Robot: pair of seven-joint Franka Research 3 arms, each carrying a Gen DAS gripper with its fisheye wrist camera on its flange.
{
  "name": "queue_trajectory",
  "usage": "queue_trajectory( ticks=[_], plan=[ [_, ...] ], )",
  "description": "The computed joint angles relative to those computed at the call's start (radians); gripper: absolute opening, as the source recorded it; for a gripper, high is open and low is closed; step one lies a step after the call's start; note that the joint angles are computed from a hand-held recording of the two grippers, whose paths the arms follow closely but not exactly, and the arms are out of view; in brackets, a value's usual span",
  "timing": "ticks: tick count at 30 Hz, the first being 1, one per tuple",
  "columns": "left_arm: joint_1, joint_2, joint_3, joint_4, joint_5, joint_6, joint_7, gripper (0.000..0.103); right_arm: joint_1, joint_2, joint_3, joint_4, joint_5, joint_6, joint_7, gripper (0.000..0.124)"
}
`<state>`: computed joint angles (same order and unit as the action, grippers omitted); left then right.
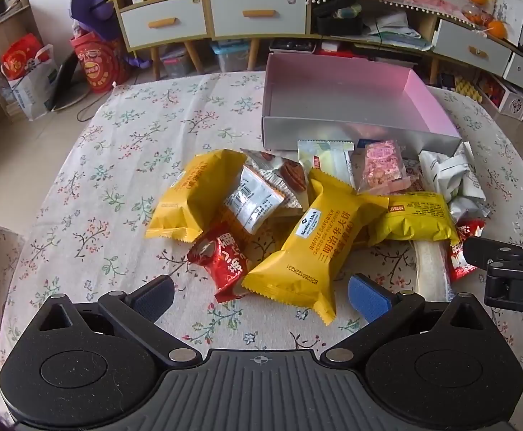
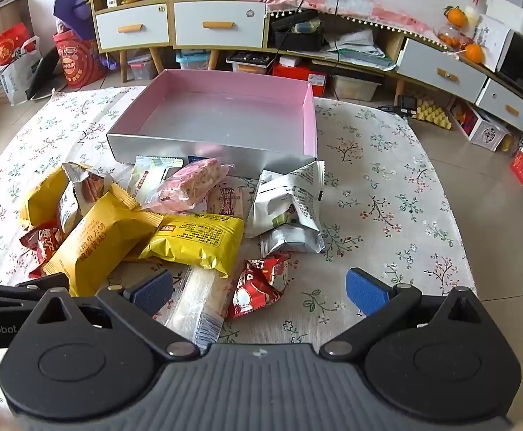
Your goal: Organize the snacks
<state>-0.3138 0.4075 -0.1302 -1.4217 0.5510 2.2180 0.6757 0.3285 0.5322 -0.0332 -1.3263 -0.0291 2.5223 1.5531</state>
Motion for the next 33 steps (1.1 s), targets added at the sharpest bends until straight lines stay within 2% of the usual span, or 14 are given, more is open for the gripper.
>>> queue_trajectory(
  ticks=[33],
  plan=[
    [0.004, -0.012, -0.003, -0.008, -0.003, 0.004, 0.004, 0.103, 0.006, -0.003, -0.008, -0.003, -0.021, 0.009, 0.018, 0.103]
  ],
)
